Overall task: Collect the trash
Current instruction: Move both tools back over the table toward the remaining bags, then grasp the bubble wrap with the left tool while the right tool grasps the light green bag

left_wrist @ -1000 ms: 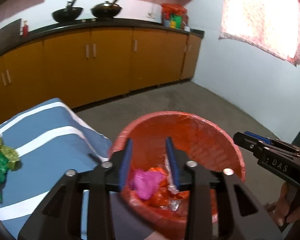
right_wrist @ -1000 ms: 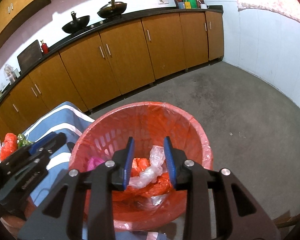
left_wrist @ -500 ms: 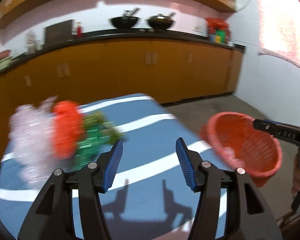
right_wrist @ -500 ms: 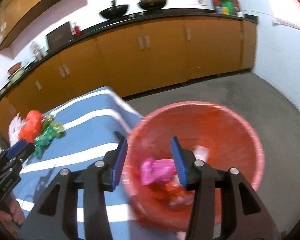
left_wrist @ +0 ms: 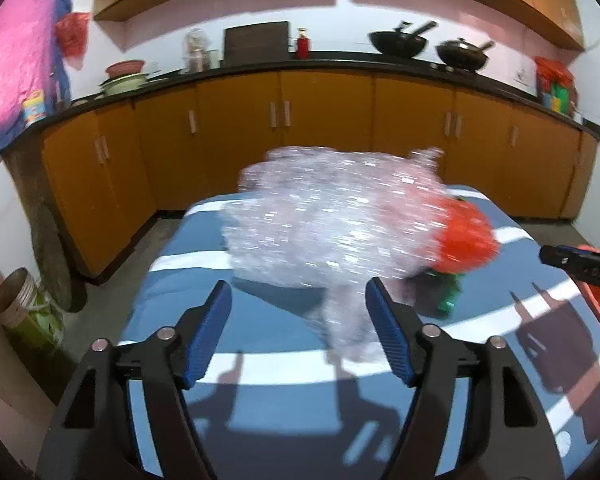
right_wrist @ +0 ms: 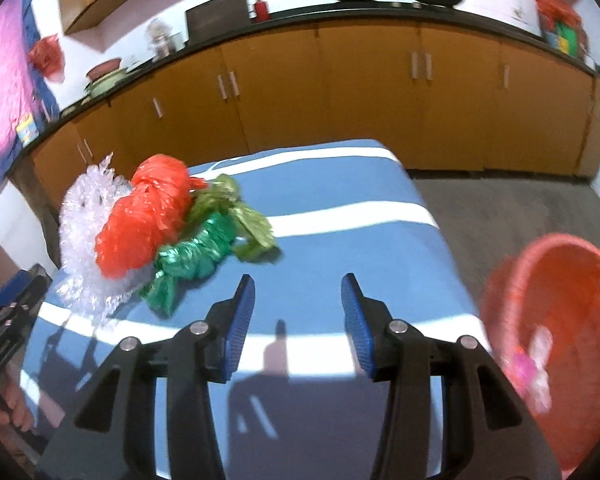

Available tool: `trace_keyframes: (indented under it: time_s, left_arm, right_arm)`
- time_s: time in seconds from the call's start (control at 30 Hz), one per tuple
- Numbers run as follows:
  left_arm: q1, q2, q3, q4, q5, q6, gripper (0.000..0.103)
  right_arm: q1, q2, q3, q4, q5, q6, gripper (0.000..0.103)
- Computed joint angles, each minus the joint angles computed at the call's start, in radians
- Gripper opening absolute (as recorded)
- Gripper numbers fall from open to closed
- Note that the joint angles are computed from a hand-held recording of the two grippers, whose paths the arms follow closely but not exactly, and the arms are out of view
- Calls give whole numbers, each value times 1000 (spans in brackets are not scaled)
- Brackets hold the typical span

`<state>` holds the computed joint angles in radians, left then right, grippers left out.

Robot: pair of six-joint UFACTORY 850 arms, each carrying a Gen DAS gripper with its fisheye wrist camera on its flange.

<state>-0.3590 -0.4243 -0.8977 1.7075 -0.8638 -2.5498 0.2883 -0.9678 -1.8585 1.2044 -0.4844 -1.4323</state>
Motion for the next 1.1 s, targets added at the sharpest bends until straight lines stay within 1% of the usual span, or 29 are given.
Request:
trace_keyframes:
  time_s: [0.1,0.23,0.47,0.53,0.57,0.6,0.63,0.67,0.7,0.8,0.9,0.97,1.1]
  left_arm:
    - [18,4,7,16,-6,-28,71]
    - [39,10,29,62,-9,-83,75]
    - [50,3,37,105,0,-112,77]
    - [49,2,39,118,1,-123,77]
    - [51,2,41,127,4,-129,77]
    - [53,3,42,135,8,-135,77]
    - [54,2,44,142,11,-141,77]
    - [57,3,44,149,18,-146,78]
    - [58,2,45,152,21,-149,81]
    - [60,2,45,160,25,-154,82]
    - [64,6,46,181,37,-180,82]
    - [57,11,47,192,27,-196,82]
    - [34,17,30,204,3,-178,83]
  right_arm:
    - [31,-43,-65,-51,17,63,45]
    - [67,-115,-178,-154,32,184,45]
    - [93,-187,-290,-311,39,330,45]
    - [98,-198,-304,-342,42,356,43]
    - [101,-207,-320,-367,41,378,40]
    - [104,-214,-327,-381,42,390,32]
    - [106,-229,-354,-425,32,430,27]
    - [105,-238,-369,-453,20,458,14]
    - [106,-255,-400,-495,1,504,7]
    - [100,-245,-382,-458,5,478,5]
    - [90,-204,-308,-388,55,430,4]
    - [82,-189,-280,-359,76,417,4]
    - [71,-162,-232,-323,109,388,4]
